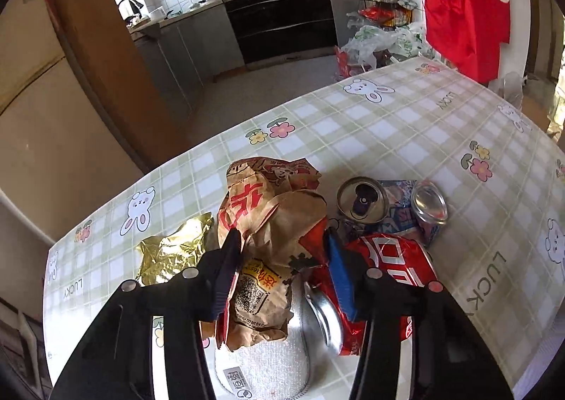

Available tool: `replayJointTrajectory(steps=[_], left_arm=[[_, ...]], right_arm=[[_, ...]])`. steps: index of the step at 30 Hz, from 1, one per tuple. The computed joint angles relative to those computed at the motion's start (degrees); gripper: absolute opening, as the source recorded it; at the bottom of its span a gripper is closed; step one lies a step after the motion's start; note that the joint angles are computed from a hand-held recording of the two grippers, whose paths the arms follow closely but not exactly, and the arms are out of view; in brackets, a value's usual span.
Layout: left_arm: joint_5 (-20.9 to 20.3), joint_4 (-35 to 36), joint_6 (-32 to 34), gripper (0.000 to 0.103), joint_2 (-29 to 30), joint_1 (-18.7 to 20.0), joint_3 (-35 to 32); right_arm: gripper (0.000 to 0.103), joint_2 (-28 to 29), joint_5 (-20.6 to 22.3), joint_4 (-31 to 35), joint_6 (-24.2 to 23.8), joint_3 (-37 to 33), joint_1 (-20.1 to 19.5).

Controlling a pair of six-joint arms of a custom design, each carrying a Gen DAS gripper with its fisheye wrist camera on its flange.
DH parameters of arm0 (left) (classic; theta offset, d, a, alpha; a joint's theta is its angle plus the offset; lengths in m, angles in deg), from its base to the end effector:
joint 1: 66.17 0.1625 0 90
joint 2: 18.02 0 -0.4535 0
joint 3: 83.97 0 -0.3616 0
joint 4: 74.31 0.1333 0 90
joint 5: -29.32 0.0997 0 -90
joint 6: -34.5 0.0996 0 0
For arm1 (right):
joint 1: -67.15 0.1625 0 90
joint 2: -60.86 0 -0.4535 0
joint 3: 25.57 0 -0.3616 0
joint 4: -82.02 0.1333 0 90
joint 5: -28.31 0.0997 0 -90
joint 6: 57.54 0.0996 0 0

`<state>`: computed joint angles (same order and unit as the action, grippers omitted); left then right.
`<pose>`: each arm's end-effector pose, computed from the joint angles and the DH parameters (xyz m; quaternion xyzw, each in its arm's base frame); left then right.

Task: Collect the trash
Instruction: 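Grasp the brown paper bag with the left tool, then grasp the red Coca-Cola can with the right tool while the left tool holds the bag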

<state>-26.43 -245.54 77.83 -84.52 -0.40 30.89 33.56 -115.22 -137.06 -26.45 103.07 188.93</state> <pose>-0.0528 -0.5788 0.2931 0.4404 0.8082 -0.2198 0.3234 0.2810 -0.3525 0.0100 -0.1027 -0.8675 0.4106 0.2614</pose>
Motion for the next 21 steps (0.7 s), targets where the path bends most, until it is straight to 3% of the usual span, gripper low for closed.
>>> replayJointTrajectory(steps=[7,10,13,14,15,21], left_arm=[[-3.7,1.8,-3.3,0.045,-7.1,0.0,0.4],[-6.3,6.3,-6.1,0.045,-11.4,0.7,0.3],[-6.2,6.2,-7.3,0.045,-15.2,2.4,2.4],[-5.9,6.2,-8.5,0.045,-16.3,3.1,3.0],[-5.6,6.2,-10.5,0.045,-17.5,4.0,3.5],[-6.0,5.9,-23.9,0.045,-23.6,8.9,6.1]], right_arm=[[0.097,0.5,3.1,0.9,-3.8,-2.7,-0.5],[0.097,2.2,1.3,0.5,-10.6,-7.3,0.3],[0.092,3.5,4.6,1.5,-16.5,-12.3,-0.6],[0.083,3.9,5.6,2.6,-17.2,-13.9,-1.0],[0.080,4.4,6.5,4.2,-17.4,-15.8,-1.6],[0.071,8.8,10.0,11.7,-16.7,-26.4,-3.2]])
